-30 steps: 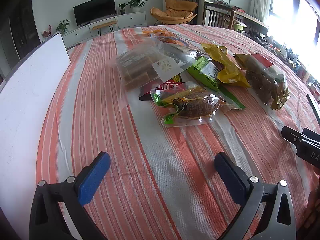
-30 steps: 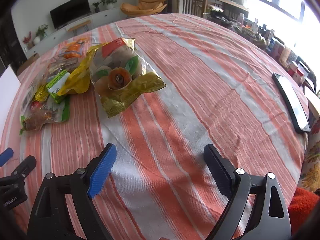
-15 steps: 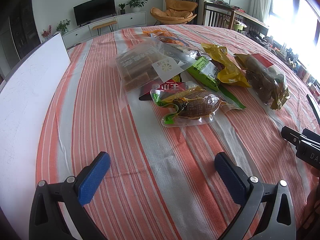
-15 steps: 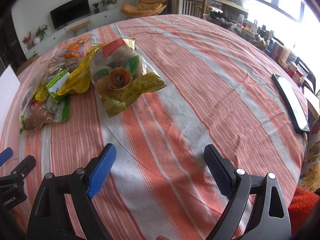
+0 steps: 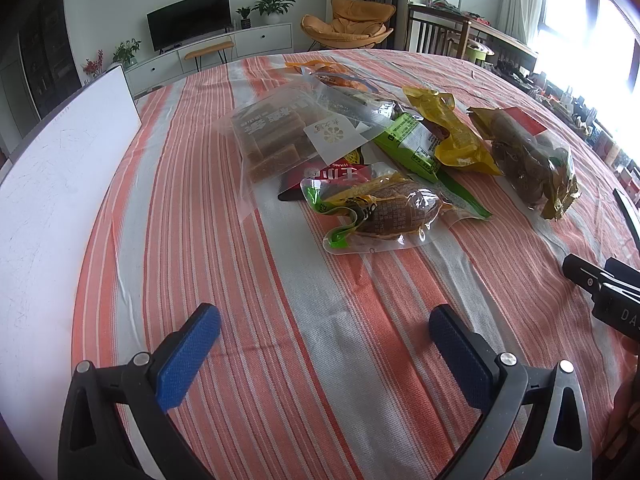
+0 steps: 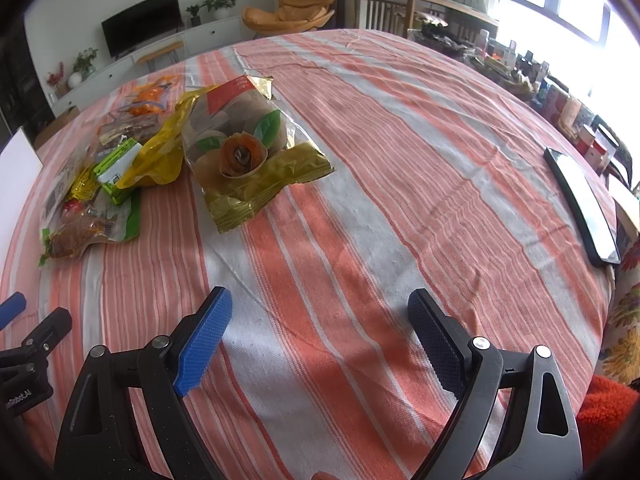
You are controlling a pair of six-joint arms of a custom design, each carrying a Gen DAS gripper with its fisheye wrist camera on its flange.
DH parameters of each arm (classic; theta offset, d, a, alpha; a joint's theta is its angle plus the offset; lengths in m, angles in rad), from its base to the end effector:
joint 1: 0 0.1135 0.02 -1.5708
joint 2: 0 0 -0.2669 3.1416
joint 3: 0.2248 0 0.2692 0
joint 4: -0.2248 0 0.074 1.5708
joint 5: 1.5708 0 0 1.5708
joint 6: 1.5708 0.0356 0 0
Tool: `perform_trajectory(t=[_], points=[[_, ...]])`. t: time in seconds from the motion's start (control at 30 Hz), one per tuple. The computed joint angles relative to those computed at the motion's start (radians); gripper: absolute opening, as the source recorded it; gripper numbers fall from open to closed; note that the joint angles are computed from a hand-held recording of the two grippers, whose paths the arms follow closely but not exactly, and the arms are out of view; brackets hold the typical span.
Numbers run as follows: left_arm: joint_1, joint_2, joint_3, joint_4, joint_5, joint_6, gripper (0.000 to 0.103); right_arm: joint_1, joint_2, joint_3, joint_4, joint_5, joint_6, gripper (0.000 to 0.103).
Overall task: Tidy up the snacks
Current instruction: 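Reach the left tool toward the clear bag of brown cake squares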
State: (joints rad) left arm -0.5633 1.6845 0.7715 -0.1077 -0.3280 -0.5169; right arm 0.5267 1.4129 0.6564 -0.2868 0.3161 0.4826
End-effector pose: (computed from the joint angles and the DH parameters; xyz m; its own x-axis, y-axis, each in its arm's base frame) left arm 0.2720 -0.1582 0.1159 -0.8061 -0.0443 -0.5902 -0.0405 0.9990 -0.0196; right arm 0.2341 0.1233 0.1474 -0.8206 0.0331 -0.5705 0.0433 0.9991 -0.0043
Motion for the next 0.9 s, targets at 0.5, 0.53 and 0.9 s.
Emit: perform_trajectory(t=[0.5,0.53,0.9], points=[[0.0,-0.002,0.001,-0.006,0.0,0.001,0.103,0.006,0.005,0.005,0.006,0.008,0.002,0.092],[0.005,-0.002,0.015,-0.037,0.007,-0.003,0.103,0.005,0.005,0.003,0.007,0.007,0.001,0.092],[0.307,0.052,0.381,-0.236,0.433,0.118,0.103,0.002,0.012,0.003,0.022,0.008,-0.006,0.093]])
